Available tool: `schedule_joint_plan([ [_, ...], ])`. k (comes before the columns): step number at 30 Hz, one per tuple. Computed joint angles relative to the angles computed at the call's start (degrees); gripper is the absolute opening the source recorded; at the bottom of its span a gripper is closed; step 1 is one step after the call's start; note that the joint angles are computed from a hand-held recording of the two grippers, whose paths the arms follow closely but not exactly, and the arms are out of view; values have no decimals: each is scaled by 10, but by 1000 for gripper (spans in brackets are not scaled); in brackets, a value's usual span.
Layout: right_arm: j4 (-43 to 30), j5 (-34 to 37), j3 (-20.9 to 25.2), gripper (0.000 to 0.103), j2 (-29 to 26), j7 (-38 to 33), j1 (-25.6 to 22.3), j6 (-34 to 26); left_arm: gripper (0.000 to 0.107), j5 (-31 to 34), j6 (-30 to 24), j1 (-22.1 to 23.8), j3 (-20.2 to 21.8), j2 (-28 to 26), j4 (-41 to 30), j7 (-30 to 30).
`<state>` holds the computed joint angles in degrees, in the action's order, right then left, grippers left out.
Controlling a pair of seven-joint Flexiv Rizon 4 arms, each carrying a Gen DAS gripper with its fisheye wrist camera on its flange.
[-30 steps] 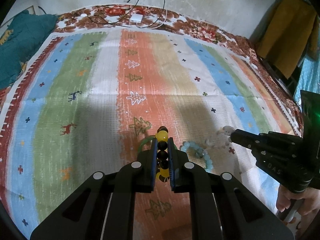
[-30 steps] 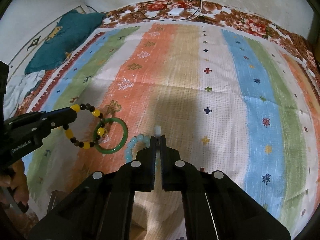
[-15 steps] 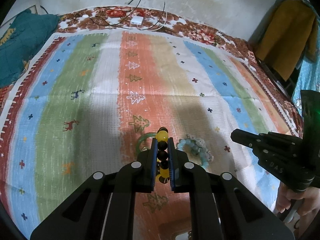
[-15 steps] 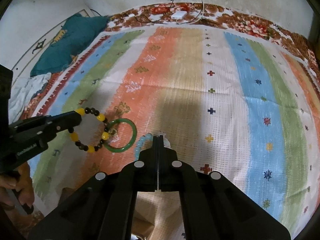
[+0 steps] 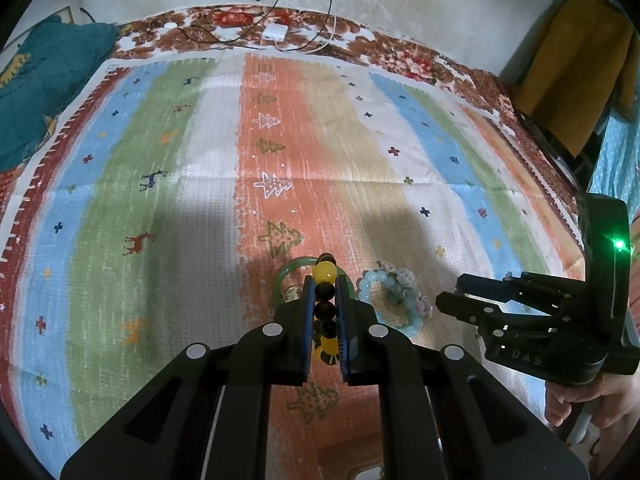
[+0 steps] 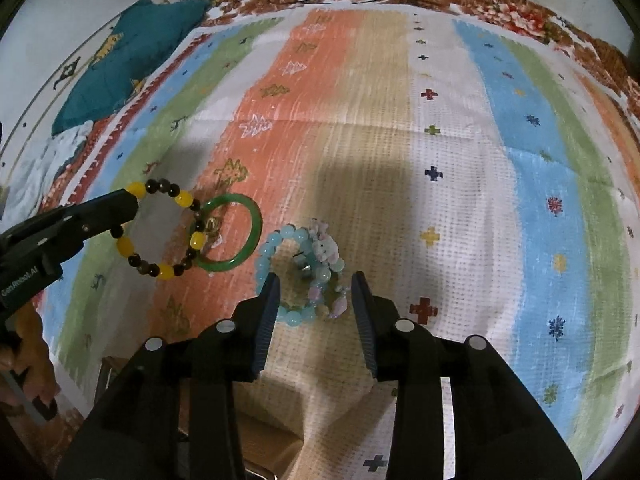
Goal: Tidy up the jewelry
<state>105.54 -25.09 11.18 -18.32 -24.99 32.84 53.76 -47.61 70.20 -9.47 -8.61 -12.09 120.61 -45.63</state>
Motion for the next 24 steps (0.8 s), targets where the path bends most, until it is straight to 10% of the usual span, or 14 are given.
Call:
schedule_joint_plan([
  [19,-25,66,8,37,-40,-46,-6,-17,9,-2,-3,2,-1,-4,-4,5],
  [24,-22,67,5,21,-41,-44,-5,-14,9,-3,-3,2,-1,-4,-4,5],
])
